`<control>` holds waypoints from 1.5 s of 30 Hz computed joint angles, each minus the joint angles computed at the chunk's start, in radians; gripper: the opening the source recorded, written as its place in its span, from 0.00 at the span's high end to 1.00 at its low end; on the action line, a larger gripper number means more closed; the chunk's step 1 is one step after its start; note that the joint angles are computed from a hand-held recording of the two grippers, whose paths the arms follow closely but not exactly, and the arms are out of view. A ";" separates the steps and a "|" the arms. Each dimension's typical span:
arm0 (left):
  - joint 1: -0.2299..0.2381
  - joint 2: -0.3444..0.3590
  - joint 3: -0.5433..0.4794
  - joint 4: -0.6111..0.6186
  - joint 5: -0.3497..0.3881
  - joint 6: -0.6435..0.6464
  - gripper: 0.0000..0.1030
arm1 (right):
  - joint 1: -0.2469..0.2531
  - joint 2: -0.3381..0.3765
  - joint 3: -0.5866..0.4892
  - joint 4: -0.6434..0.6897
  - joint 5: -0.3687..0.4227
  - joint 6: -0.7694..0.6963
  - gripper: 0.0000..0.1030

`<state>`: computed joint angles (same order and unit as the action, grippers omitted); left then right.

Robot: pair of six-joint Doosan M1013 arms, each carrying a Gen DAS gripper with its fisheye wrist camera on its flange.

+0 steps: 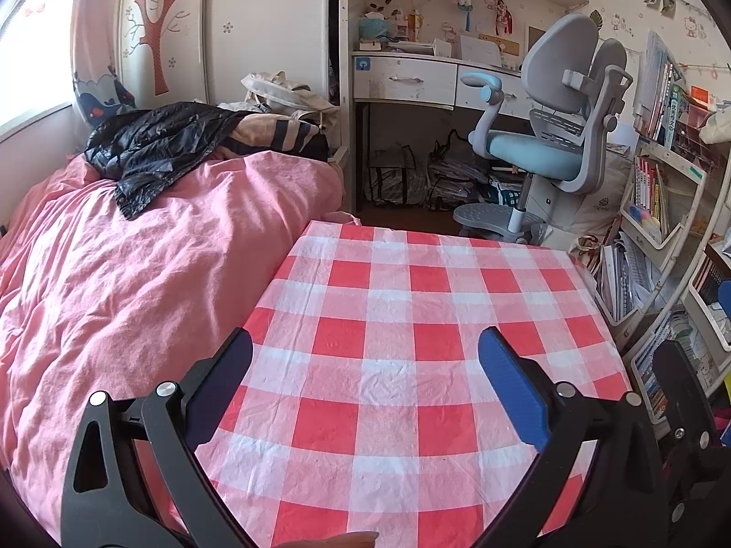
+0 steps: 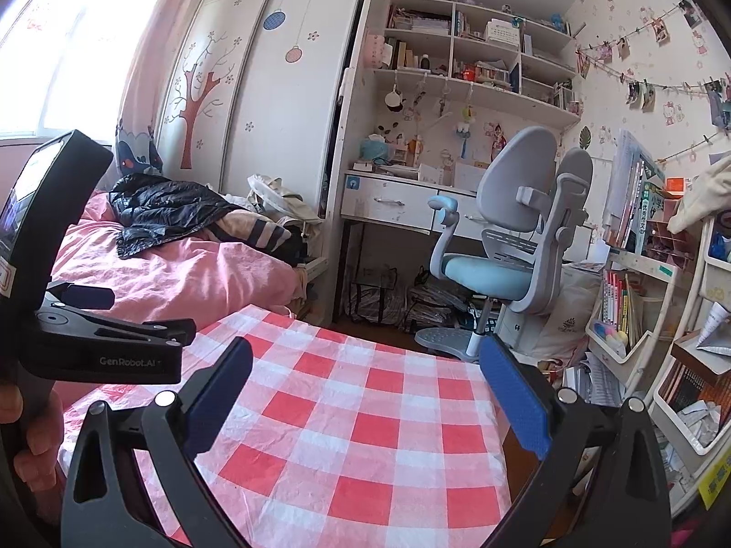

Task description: Collect trash

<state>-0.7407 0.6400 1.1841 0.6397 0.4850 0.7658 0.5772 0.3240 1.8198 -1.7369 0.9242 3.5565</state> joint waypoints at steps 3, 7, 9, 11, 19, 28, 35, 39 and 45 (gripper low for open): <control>0.000 0.000 -0.001 -0.001 0.001 0.003 0.07 | -0.003 0.003 -0.006 0.004 -0.002 0.003 0.08; 0.001 0.010 -0.019 -0.026 0.014 0.045 0.07 | -0.007 0.002 -0.006 0.009 -0.009 0.019 0.08; 0.000 0.012 -0.023 -0.025 0.015 0.054 0.07 | -0.008 0.001 -0.005 0.010 -0.013 0.020 0.08; -0.003 0.015 -0.029 -0.027 0.015 0.061 0.07 | -0.009 0.001 -0.004 0.010 -0.013 0.021 0.08; -0.015 0.027 -0.045 -0.010 0.018 0.061 0.07 | -0.019 -0.005 0.007 0.008 -0.008 0.048 0.07; -0.028 0.041 -0.066 0.000 0.021 0.069 0.07 | -0.029 -0.020 0.025 0.001 -0.011 0.070 0.07; -0.037 0.045 -0.076 0.016 0.010 0.058 0.07 | -0.033 -0.032 0.040 -0.001 0.008 0.083 0.07; -0.044 0.046 -0.078 0.022 0.004 0.061 0.07 | -0.034 -0.040 0.050 -0.005 0.017 0.093 0.07; -0.055 0.044 -0.080 0.037 -0.010 0.048 0.07 | -0.036 -0.049 0.060 0.000 0.027 0.090 0.07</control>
